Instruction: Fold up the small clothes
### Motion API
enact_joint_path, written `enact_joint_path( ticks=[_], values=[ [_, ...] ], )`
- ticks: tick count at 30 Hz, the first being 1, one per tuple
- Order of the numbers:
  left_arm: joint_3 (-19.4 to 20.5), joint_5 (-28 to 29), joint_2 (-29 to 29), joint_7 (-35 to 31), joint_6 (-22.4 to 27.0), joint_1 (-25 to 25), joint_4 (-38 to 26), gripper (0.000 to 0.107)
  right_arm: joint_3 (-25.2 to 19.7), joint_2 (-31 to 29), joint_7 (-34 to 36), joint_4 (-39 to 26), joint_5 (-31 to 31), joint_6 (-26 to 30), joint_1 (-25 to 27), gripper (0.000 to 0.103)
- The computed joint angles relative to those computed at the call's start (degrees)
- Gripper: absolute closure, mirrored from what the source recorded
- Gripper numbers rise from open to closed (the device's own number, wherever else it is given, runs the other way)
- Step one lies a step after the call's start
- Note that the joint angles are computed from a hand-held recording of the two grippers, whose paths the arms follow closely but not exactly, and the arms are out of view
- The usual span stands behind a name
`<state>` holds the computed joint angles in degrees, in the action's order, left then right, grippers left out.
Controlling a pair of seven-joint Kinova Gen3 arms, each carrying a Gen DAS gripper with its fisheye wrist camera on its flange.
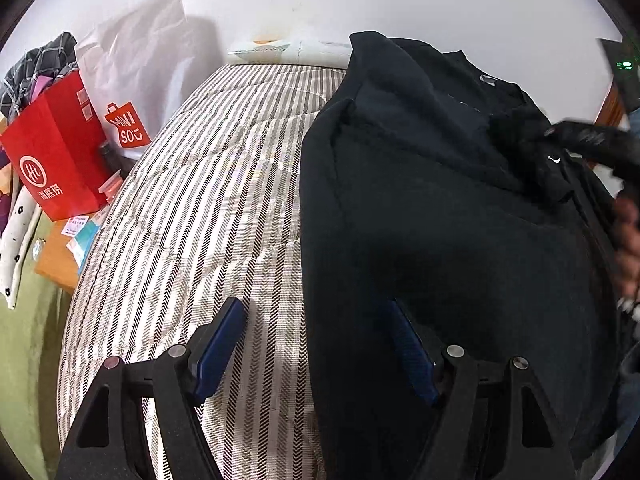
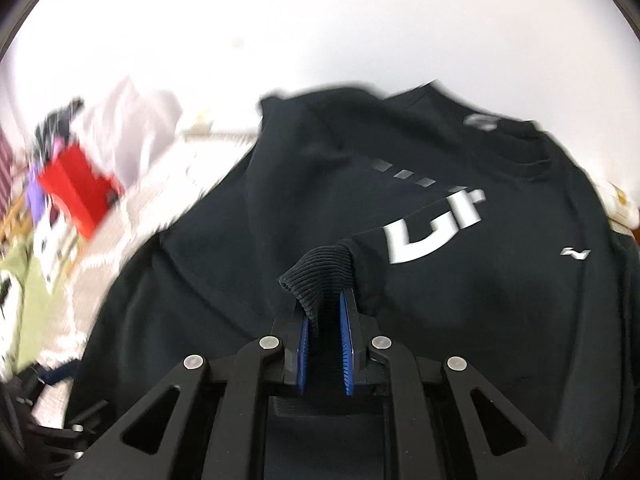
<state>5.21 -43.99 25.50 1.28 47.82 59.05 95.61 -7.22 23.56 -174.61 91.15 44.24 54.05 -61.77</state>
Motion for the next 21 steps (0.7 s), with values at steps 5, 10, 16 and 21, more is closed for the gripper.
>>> enact_joint_path(
  ticks=[5, 10, 16, 21],
  values=[
    [-0.24, -0.62, 0.64, 0.85, 1.29, 0.84, -0.64, 0.033, 0.08, -9.01, -7.08, 7.51, 4.0, 2.07, 1.1, 0.09],
    [-0.09, -0.34, 0.99, 1.02, 2.36, 0.92, -1.29, 0.031, -1.2, -16.11, -12.72, 14.13, 3.92, 6.34, 5.34, 0.09],
    [0.11, 0.21, 1.09, 0.6, 2.96, 0.74, -1.64, 0.031, -4.19, -22.87, -20.31, 22.88, 3.63, 5.47, 10.6, 0.092],
    [0.15, 0.42, 0.96, 0.67, 3.06, 0.69, -1.51, 0.031, -6.66, -23.94, -23.03, 27.7, 1.57, 4.47, 15.1, 0.097]
  ],
)
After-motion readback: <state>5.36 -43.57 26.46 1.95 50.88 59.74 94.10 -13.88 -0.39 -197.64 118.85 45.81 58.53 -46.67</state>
